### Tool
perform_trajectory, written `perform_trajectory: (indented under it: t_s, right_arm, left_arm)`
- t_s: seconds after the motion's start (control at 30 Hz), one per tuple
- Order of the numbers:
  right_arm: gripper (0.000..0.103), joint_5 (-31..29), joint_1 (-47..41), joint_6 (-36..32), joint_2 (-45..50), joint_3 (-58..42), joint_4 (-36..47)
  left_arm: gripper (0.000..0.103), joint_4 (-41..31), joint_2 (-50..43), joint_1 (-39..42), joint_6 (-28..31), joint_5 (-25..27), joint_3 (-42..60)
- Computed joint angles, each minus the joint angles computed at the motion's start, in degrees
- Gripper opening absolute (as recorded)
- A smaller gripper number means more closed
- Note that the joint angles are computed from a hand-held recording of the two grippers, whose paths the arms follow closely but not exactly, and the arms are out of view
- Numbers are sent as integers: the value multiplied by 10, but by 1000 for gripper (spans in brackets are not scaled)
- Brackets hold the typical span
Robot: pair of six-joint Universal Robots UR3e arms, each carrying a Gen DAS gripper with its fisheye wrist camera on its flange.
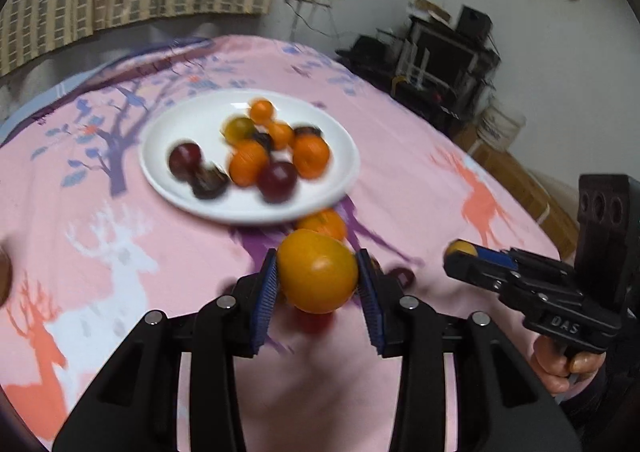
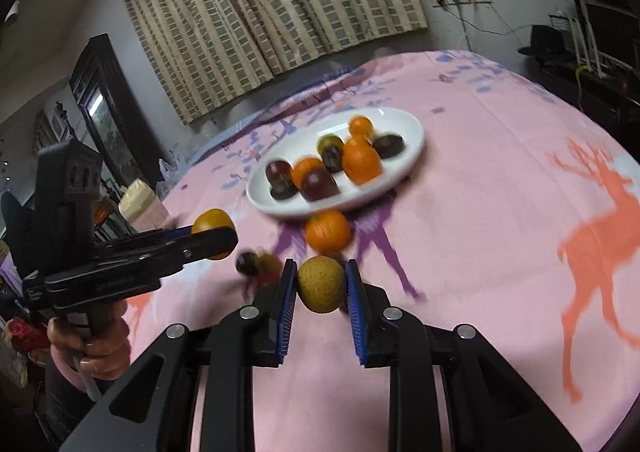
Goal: Organize fruits
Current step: 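Lower both held fruits onto the white plate and open both tools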
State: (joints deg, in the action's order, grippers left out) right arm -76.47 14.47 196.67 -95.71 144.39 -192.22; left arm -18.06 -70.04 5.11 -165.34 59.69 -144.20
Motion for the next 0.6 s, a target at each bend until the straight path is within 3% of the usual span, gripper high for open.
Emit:
perform_trajectory:
  t_s: [0.07,0.17,0.3,0.43,0.47,0.5,0.57,0.6]
  right_arm:
    - [25,-19,4,-6,64,-97,34]
    - [25,-31,2,-10,164,-243,97]
    - [25,-53,9,-25,271,-384,144]
    - [26,-53,7,-29,325,-446,181]
    - [30,-49,4,-35,326,-450,188]
    - [37,-41,1,-39,322,-443,185]
    - [40,-28,-7,-37,305,-417,164]
    - [42,-18,-12,-36,298,-407,156]
  left_arm:
    - [38,36,-71,-6,-36,20,62]
    - [38,87,-209,-43,-112,106,183]
    - [38,72,-332,-44,-153,112,308]
    - [38,31,-409,-61,-161,147,400]
    - [40,26,-414,-65,-162,159,407]
    - [45,30,-415,-71,-163,178,407]
    - [85,64,-398,-77,-164,200,377]
    - [91,94,-385,-80,-171,216,355]
